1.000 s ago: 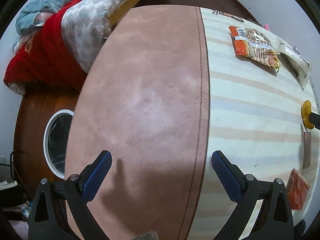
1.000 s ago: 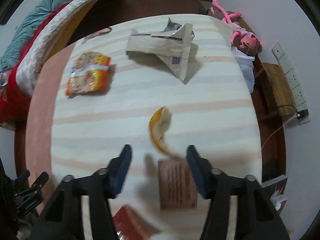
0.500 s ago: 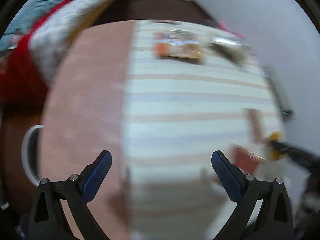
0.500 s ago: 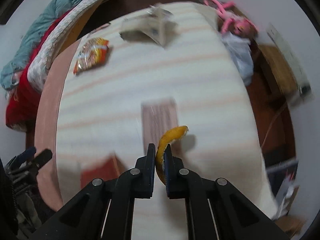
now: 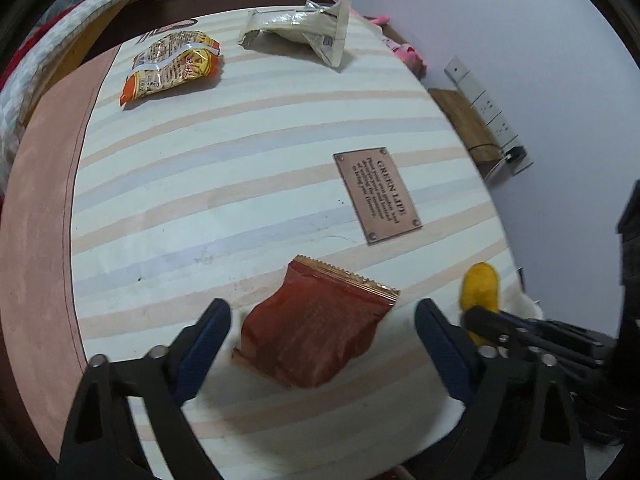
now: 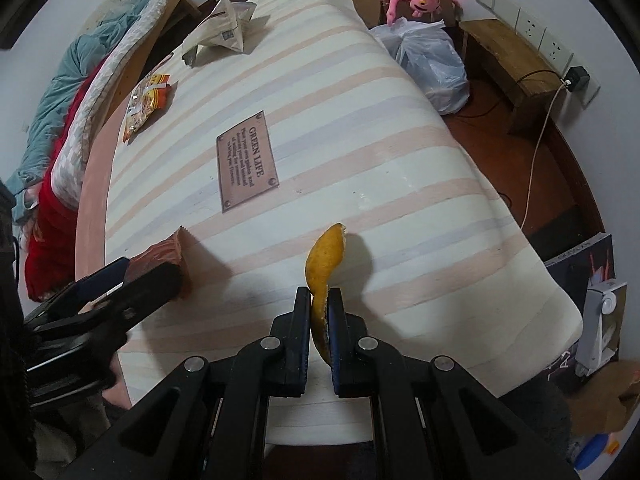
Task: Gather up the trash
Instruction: 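Grasp the red snack packet with the left tool while the right tool grasps the orange peel, then carry the red packet and orange peel over the trash bin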
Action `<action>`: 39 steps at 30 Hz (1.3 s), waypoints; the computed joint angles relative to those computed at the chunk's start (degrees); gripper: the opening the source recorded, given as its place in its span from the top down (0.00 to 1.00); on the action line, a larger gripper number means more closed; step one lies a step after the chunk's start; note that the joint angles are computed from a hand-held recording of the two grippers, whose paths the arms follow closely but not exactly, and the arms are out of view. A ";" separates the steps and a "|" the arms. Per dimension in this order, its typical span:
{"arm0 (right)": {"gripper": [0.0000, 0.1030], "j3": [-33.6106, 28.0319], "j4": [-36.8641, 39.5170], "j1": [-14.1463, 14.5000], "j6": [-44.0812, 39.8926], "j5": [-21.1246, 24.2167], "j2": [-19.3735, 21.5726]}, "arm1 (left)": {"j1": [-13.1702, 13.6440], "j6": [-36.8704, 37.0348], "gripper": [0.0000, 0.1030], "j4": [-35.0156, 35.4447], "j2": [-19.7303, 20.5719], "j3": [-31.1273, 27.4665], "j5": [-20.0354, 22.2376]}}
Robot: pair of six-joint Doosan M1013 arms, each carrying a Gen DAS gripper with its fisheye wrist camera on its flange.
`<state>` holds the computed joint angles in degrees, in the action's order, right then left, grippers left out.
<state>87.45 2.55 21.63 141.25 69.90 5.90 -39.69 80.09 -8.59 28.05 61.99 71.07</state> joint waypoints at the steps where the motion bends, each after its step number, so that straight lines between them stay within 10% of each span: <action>1: 0.92 -0.01 -0.11 -0.01 -0.11 0.08 -0.05 | -0.18 -0.08 0.34 0.88 0.15 -0.14 0.29; 4: 0.92 -0.11 -0.46 0.07 -0.26 0.16 -0.22 | -0.50 -0.48 0.65 3.32 0.19 -0.17 0.40; 22: 0.92 -11.36 -3.17 5.04 -5.36 1.02 2.63 | 2.32 -6.87 0.69 11.21 -9.57 4.77 -9.93; 39: 0.92 -49.20 7.58 16.08 -19.67 6.88 27.83 | 19.86 -12.46 0.69 14.90 -20.46 12.21 -11.01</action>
<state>38.26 10.12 37.71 121.58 76.78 33.73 -19.83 67.63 6.31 7.59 74.20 60.06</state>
